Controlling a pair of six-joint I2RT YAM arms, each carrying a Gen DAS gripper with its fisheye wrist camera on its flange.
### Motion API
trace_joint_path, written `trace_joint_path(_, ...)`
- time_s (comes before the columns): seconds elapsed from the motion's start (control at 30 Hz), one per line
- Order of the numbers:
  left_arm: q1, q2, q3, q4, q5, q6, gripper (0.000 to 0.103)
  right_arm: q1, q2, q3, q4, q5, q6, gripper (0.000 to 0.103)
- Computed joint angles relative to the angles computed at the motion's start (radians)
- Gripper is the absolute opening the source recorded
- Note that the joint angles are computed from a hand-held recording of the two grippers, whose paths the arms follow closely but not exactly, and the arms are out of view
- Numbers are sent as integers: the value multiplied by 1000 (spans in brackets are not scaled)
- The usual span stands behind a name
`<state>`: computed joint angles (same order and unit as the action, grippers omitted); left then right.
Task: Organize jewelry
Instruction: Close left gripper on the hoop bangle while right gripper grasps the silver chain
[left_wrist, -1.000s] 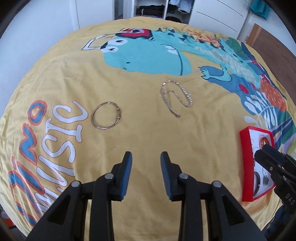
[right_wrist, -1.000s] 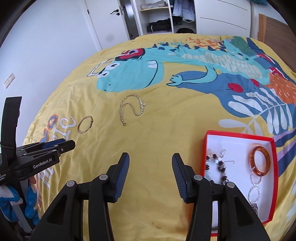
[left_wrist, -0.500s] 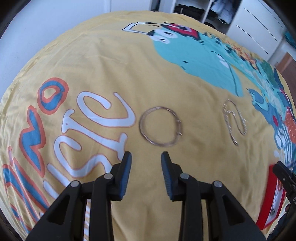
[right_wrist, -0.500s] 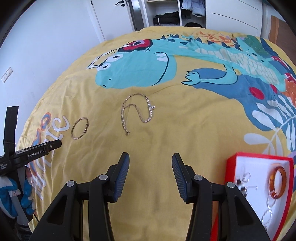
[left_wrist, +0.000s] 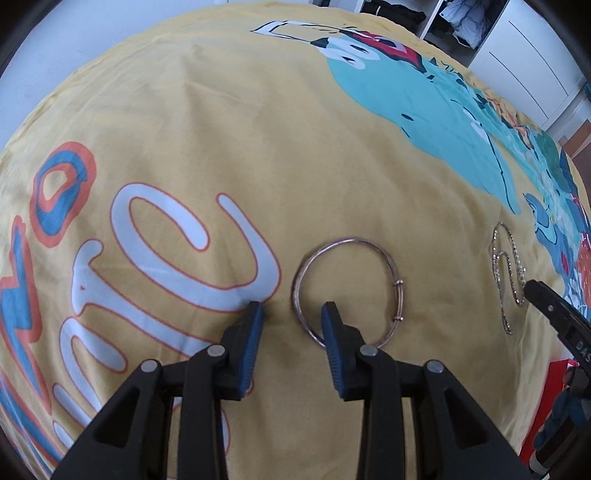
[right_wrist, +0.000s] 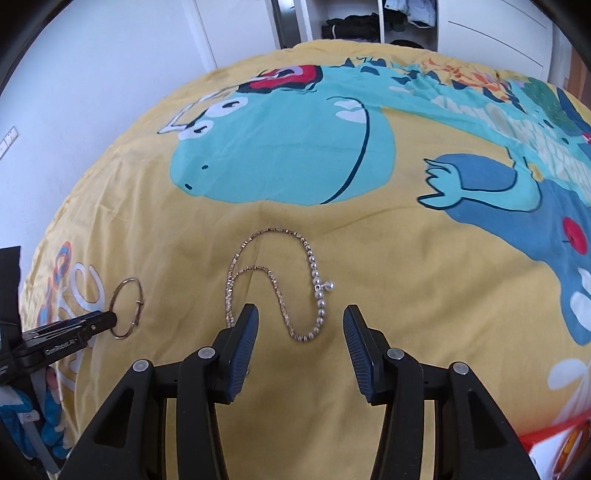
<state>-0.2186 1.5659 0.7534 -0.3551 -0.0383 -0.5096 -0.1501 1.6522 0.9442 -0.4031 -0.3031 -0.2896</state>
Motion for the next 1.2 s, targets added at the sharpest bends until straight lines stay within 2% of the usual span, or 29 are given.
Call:
trace_joint_path(0.23, -29, 69, 44, 20, -37, 33, 30, 60, 104, 25, 68, 59, 7, 47)
trace_joint_path(0.3, -55, 79, 51, 22, -74, 41, 24, 69, 122, 25, 83, 70, 14, 46)
trace_joint_path(0.33, -63, 80, 50, 25, -87, 45, 20, 73, 124, 20, 90, 75, 13, 42)
trace_joint_path(0.4, -75, 83, 53, 24, -111, 46, 12, 80, 124, 14, 94, 74, 5, 23)
trace_joint_path(0.5, -76, 75, 50, 21, -122, 55, 6, 75, 111, 2, 79, 54, -1, 9)
trace_joint_path(0.67, -62, -10, 9, 11, -97, 62, 4, 48, 53, -43, 40, -9, -15, 9)
trace_joint_path(0.87, -70, -129, -8, -46, -101, 51, 4, -5, -86, -119, -27, -98, -33, 8)
trace_joint_path(1.2, -185, -290, -24, -182, -134, -6, 4, -122, -321, -132, -230, -237, -90, 8)
